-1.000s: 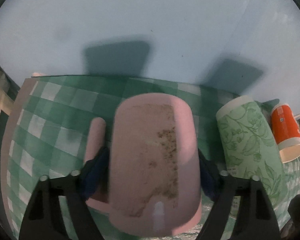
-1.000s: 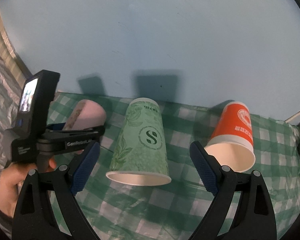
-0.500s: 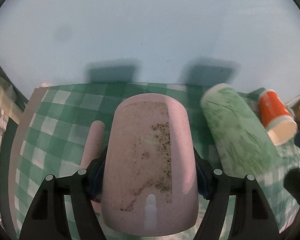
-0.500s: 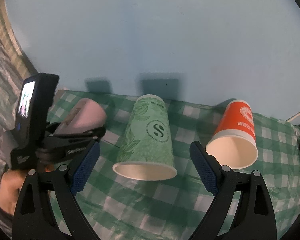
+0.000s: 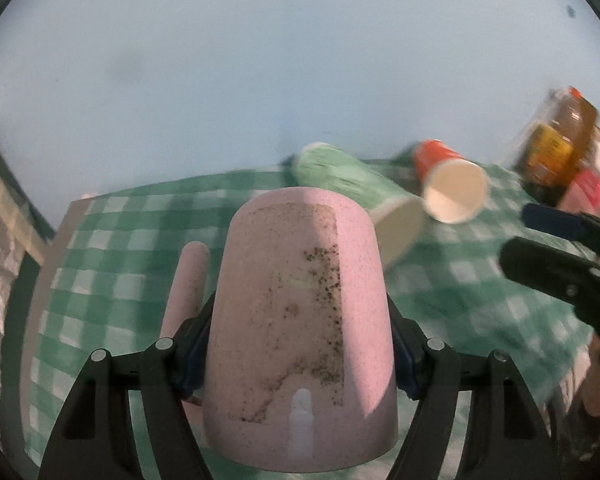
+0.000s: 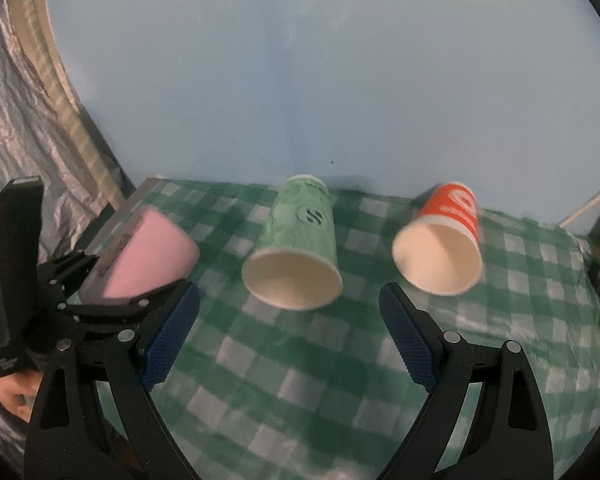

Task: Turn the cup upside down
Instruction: 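Rotate the held pink mug and carry it toward the right gripper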

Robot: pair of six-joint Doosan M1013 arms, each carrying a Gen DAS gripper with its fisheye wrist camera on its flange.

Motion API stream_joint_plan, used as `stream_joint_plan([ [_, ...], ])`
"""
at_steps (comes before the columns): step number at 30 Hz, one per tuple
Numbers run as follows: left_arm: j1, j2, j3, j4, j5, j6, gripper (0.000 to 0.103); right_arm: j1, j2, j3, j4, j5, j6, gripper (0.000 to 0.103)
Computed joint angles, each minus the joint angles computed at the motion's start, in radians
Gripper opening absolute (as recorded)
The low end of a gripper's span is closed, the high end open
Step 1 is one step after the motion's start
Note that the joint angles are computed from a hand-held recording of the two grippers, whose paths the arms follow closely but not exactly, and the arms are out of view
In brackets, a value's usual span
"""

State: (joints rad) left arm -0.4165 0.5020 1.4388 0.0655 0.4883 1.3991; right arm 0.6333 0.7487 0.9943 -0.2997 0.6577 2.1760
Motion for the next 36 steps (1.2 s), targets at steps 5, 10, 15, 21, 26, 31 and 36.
stream_joint_plan([
  [5,-0.026,-0.014,0.039,-0.093,-0.039,0.12,0.074,0.003,-0.049,0.107,0.002,-0.058,0.023,0.091],
  [10,-0.056,-0.005,0.045,-0.149,-0.035,0.206,0.074,-0.004,-0.085,0.184,0.013,-0.095,0.036,0.091],
  [15,-0.08,0.024,0.015,-0.106,-0.006,0.19,0.075,-0.02,-0.112,0.248,0.016,-0.122,0.073,0.091],
  [21,-0.087,0.05,-0.013,-0.126,0.035,0.21,0.075,-0.035,-0.118,0.275,0.033,-0.124,0.103,0.091],
  [26,-0.105,0.052,-0.01,-0.021,0.031,0.137,0.075,-0.038,-0.118,0.282,0.054,-0.126,0.093,0.091],
  [31,-0.114,0.055,-0.022,0.022,0.068,0.121,0.075,-0.036,-0.117,0.282,0.059,-0.127,0.089,0.091],
  [36,-0.1,0.041,-0.019,-0.043,0.065,0.158,0.081,-0.034,-0.118,0.279,0.046,-0.123,0.1,0.091],
])
